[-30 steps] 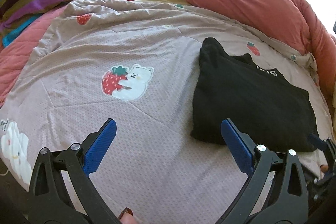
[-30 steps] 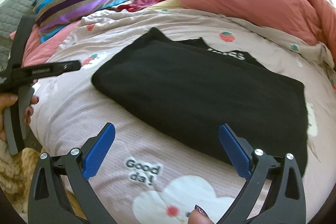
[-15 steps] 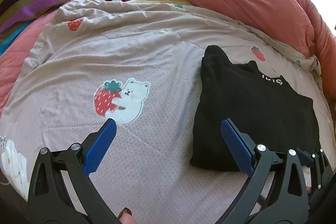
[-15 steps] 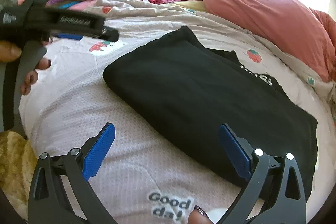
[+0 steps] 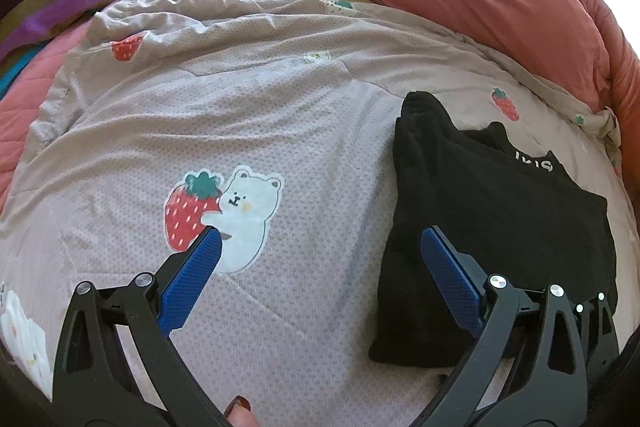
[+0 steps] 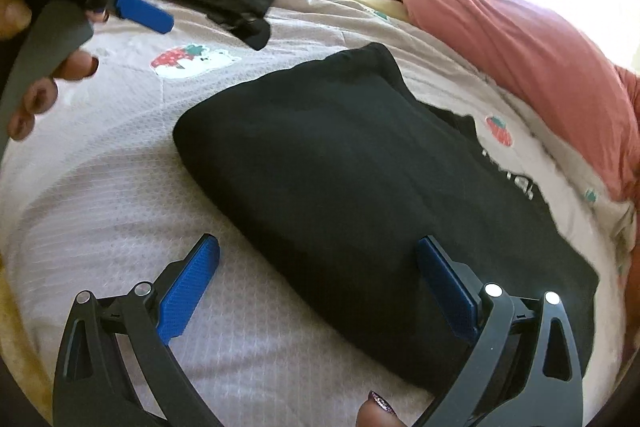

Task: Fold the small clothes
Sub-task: 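Move both open grippers to the long side edge of the black shirt, then grasp the shirt side edge with the right gripper while the left gripper grasps it too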

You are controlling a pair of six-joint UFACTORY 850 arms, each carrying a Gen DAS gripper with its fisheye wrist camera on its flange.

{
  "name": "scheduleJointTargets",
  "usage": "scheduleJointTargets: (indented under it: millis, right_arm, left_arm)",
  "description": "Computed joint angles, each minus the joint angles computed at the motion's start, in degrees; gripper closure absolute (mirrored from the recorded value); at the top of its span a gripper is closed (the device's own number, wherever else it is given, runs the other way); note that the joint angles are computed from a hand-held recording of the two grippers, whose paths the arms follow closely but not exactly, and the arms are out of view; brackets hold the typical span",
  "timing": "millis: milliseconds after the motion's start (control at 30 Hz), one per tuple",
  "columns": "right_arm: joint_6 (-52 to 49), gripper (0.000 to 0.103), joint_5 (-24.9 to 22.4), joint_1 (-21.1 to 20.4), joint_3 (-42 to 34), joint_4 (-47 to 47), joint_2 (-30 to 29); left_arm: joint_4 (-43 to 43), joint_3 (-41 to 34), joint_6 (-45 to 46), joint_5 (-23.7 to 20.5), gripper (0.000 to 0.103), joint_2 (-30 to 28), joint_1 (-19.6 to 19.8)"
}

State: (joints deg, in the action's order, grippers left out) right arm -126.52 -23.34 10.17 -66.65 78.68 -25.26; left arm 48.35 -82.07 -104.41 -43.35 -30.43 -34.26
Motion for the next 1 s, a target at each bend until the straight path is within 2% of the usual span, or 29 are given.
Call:
scheduleJointTargets:
  millis: [133,333,400,433,467,500,533,567,633,700,800,867,900,1000]
  right_arm:
    - [-7.0,0.005,3.0,1.7,0.0,7.0,-0.7]
    - [-10.7,0.006,4.4,3.2,-0.8,11.7,-1.5]
    - [-16.3,0.007,5.1,3.6,-0.6,17.2,-1.5]
    - [-19.1,0.01,5.0,3.6,-0.4,20.1,-1.3]
    - [-19.5,0.027,4.5,3.4,-0.3,20.7,-1.2]
    - [-18.6,0.036,3.4,3.0,-0.4,20.0,-1.1]
    - [-18.5,0.038,2.5,2.6,-0.4,20.3,-0.9]
    - [-18.3,0.047,1.7,2.3,-0.4,20.4,-0.9]
    - [-16.6,0.057,-0.7,1.3,-0.6,18.9,-0.8]
    - [-17.4,0.074,-2.9,0.2,-0.5,19.9,-0.6]
    - [-16.5,0.087,-5.4,-1.1,-0.7,19.5,-0.5]
    - [-16.7,0.088,-6.6,-1.7,-0.7,19.3,-0.3]
    - [-17.6,0.089,-6.9,-1.9,-0.6,19.8,-0.2]
    - [-18.4,0.091,-8.2,-2.5,-1.0,20.0,-0.5]
  left_arm:
    - [-0.4,-0.6,0.9,1.0,0.01,-0.6,0.9]
    - [-3.0,-2.3,4.0,3.3,0.01,-1.8,2.5]
    - [-5.1,-2.8,5.3,5.0,0.01,-2.1,3.3]
    - [-6.3,-2.7,5.6,7.1,0.01,-2.0,3.9]
    - [-6.8,-2.7,5.6,8.1,0.01,-2.0,4.1]
    - [-7.3,-2.7,5.4,9.9,0.01,-1.9,4.6]
    - [-8.0,-3.0,5.8,10.9,0.01,-2.0,4.9]
    - [-9.2,-3.6,7.0,11.9,0.01,-2.3,5.3]
    - [-11.7,-5.3,9.8,13.1,0.01,-3.3,5.9]
    - [-15.7,-6.9,14.0,14.7,0.01,-4.5,6.5]
    - [-23.4,-9.6,22.2,16.0,0.01,-6.6,7.4]
    - [-27.2,-11.9,26.5,14.4,0.01,-8.2,7.6]
    - [-32.0,-13.1,30.8,14.5,0.01,-9.1,7.9]
    - [-37.7,-14.6,36.1,15.6,0.01,-10.6,8.5]
